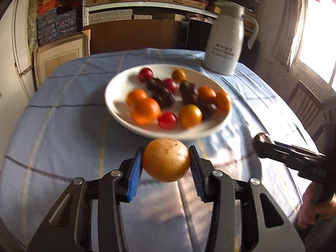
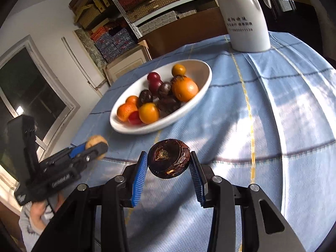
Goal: Organize fruits
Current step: 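Lower both held fruits onto the white plate and open both grippers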
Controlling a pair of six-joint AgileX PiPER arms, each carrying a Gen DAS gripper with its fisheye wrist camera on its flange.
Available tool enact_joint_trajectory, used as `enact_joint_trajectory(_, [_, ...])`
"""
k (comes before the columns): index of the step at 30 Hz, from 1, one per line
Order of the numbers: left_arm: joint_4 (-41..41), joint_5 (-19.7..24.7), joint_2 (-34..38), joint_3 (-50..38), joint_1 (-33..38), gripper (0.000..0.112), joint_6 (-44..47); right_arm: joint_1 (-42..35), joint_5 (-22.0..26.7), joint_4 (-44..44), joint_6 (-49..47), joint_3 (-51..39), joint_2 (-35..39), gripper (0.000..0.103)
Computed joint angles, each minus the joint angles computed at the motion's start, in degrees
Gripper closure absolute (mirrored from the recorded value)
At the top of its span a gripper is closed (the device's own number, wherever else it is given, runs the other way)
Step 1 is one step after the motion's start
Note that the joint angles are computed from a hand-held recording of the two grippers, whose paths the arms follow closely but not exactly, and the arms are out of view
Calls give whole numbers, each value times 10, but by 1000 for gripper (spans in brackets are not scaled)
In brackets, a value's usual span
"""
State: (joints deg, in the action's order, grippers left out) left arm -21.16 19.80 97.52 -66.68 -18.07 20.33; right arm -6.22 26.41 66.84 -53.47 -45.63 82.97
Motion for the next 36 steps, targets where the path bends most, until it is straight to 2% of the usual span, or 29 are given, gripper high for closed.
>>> enact_joint_trajectory(3, [31,41,44,-92,20,70,-30,-4,13,-100,101,-88,31,62])
enact_joint_trajectory(7, [88,93,124,-233,28,70,-87,1,34,-195,208,-232,119,62])
enact_joint_trajectory(14, [118,240,345,-568,47,70,-132,22,82,-336,371,-481,309,62])
enact_joint_trajectory(17, [130,310,436,-717,47,70,-144,32,88,-388,416,-533,351,62])
enact_joint_trajectory(19, [137,329,468,-771,44,69,-148,38,88,-416,440,-561,374,60])
enact_joint_trajectory(20, [133,332,476,-784,45,61,-146,37,82,-411,439,-563,376,55])
enact_joint_trajectory(21, [128,323,472,-775,46,54,-143,35,70,-399,434,-550,369,45])
enact_joint_trajectory(23, [114,264,425,-688,48,34,-135,28,44,-360,402,-515,347,43])
enact_joint_trajectory(26, [112,189,349,-565,49,31,-138,15,33,-302,354,-465,300,41])
enact_joint_trajectory(27, [104,164,318,-516,51,28,-138,10,21,-268,327,-426,271,35])
enact_joint_trajectory(28, [95,136,288,-467,53,19,-138,7,13,-242,304,-397,251,32])
enact_joint_trajectory(32, [-11,32,154,-243,61,14,-85,5,-52,-82,149,-233,160,27])
enact_joint_trajectory(34, [-113,-9,101,-137,60,14,-2,20,-106,25,35,-135,112,26])
enact_joint_trajectory(36, [-149,-45,55,-45,43,14,29,52,-172,67,-11,-61,72,21])
